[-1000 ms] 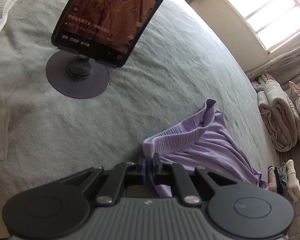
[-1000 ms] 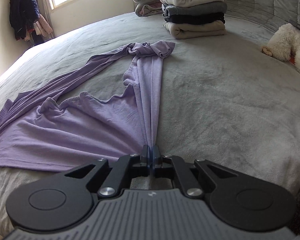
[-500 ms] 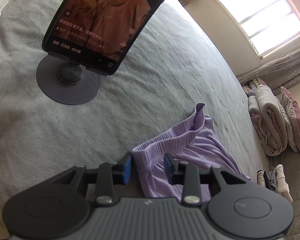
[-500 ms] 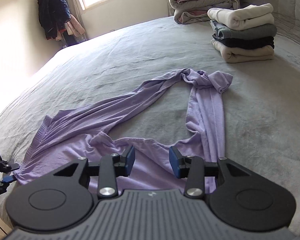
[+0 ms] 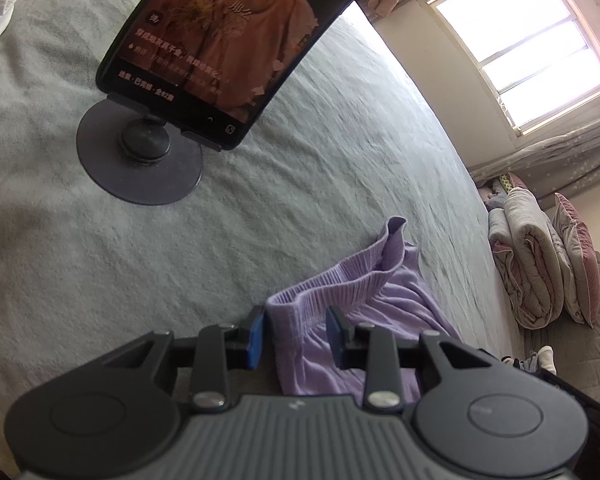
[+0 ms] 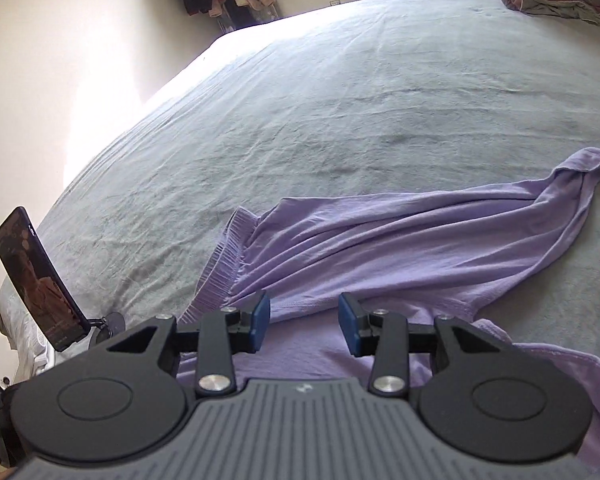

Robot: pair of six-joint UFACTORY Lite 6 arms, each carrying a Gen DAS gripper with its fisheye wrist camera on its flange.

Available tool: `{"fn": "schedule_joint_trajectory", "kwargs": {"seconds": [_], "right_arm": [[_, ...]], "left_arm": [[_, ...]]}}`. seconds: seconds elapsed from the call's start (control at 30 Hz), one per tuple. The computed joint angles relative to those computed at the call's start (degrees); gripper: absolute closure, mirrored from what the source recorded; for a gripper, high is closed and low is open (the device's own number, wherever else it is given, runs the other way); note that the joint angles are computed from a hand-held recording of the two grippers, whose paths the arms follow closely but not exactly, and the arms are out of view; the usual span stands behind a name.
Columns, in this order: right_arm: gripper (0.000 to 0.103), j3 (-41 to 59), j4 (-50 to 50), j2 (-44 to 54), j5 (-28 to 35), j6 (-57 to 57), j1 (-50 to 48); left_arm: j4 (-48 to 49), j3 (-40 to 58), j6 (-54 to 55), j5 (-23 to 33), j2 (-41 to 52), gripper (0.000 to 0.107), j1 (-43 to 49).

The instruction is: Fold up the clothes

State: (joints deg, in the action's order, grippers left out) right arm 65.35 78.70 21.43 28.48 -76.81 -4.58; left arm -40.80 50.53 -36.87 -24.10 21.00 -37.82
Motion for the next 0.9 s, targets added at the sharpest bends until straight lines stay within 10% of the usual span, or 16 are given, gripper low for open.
{"fn": "schedule_joint_trajectory", "kwargs": {"seconds": [0.63, 0.77, 0.9], "right_arm": [[0.061, 51.7, -57.2, 35.4, -2.2, 65.3, 20.6], [0.094, 54.6, -70.2, 38.2, -3.5, 77.2, 22.5], [0.097, 53.7, -76.0, 37.5, -8.4, 82.3, 24.3]], "left_arm": [[-0.2, -0.6, 0.5, 0.1, 0.3, 0.098, -0.1], [-5.8, -0.1, 7.4, -0.8, -0.4, 0.100, -1.6], [-18.1, 1.6, 22.6, -4.3, -0.8, 0.101, -4.3]]}}
